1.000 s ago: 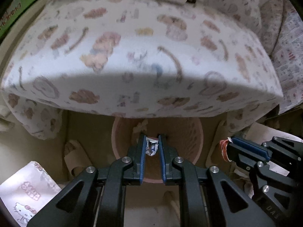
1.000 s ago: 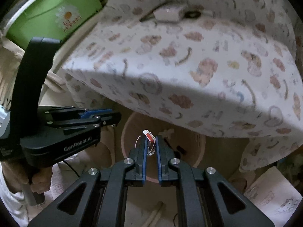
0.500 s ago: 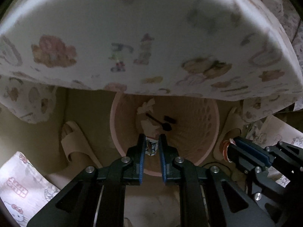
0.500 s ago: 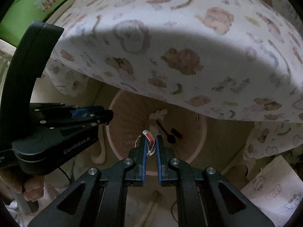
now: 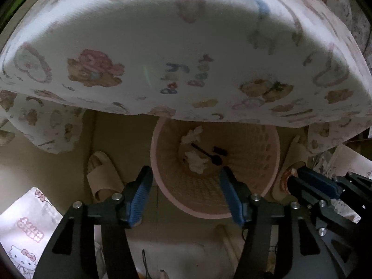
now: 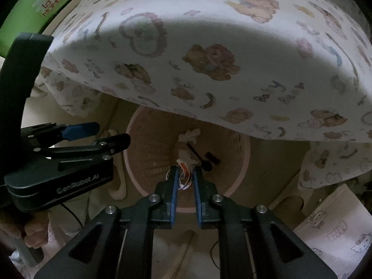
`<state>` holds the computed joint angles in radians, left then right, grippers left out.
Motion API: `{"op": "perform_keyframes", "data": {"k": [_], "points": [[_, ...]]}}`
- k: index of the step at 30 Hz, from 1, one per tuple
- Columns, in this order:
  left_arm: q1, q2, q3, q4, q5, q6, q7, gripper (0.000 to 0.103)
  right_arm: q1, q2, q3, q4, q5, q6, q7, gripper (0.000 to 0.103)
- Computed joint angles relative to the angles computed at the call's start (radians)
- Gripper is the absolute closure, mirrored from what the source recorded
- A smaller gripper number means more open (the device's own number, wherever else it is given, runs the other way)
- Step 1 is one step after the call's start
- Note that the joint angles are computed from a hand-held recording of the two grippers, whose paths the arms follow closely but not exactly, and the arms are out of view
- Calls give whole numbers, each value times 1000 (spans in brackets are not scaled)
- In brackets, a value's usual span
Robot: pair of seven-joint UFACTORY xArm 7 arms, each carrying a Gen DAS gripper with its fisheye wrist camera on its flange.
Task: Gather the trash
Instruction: 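Open the left gripper, then the right, dropping both items into the wastebasket, then move both open grippers back up to the marker and tissue pack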
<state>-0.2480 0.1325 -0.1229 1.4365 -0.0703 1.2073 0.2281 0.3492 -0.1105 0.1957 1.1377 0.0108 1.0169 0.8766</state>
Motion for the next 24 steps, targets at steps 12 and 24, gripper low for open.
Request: {"op": "perform_keyframes", "data": {"k": [12, 24], "points": [[1, -41, 1, -14, 12, -60, 17, 41, -8, -25, 1, -5, -23, -18, 38, 69], [23, -140, 13, -81, -18, -247, 48, 38, -14, -72, 41, 31, -196, 3, 127, 69]]}}
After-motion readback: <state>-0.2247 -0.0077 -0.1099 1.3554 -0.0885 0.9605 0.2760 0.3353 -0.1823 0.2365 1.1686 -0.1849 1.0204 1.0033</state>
